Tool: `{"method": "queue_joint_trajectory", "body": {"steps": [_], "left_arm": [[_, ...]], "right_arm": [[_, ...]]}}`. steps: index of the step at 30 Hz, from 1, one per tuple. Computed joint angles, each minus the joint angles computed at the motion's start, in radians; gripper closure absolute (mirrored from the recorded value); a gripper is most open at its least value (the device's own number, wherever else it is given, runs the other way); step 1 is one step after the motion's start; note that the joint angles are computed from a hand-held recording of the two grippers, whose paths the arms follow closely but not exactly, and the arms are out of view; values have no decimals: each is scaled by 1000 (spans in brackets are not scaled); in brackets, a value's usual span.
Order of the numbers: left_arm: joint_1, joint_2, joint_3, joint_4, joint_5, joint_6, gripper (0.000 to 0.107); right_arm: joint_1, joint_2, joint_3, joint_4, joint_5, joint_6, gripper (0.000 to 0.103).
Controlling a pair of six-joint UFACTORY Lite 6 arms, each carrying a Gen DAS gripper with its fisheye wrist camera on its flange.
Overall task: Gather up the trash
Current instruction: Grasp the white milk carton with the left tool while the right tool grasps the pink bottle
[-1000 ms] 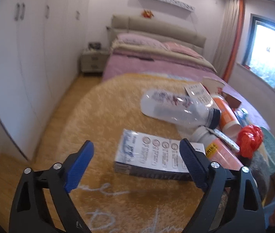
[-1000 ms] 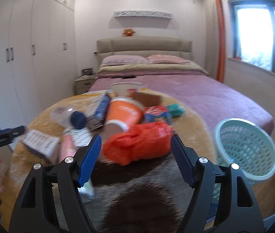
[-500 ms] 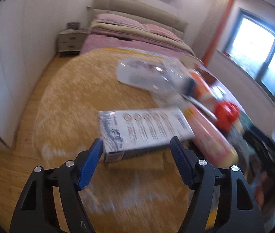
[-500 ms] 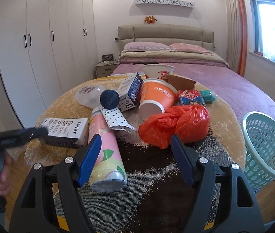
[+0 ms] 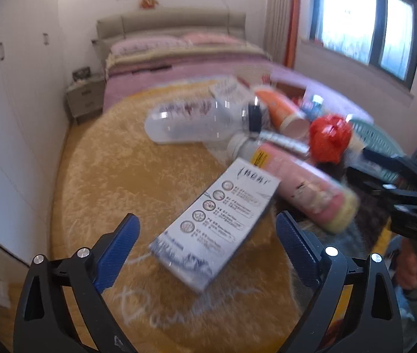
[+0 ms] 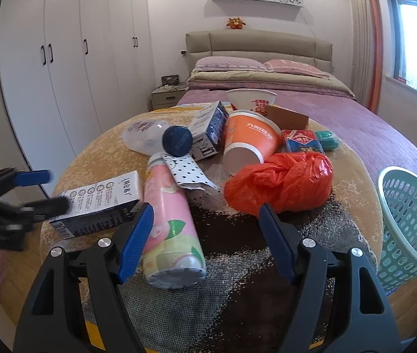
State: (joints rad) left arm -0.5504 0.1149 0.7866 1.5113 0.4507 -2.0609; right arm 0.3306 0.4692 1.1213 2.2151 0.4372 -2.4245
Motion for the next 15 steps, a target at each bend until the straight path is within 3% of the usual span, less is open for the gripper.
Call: {"method": "queue_joint_trajectory", "body": {"steps": [3,7,10,13,15], "left_arm": [[76,110,101,-107,-119,194,16],[87,211,210,-349,-80,463,22],[67,228,216,-342,-45,437,35],[44,202,188,-298,-14,363,50],[44,156,141,-249,-21,274,52]], "right_arm": [[9,7,9,-24,-5,22,29],[24,40,52,-123,-19,128,28],[44,85,111,-212,-51,224,27],[58,147,205,-432,-62,455,27],[70,189,270,-565,-78,599,27]]}}
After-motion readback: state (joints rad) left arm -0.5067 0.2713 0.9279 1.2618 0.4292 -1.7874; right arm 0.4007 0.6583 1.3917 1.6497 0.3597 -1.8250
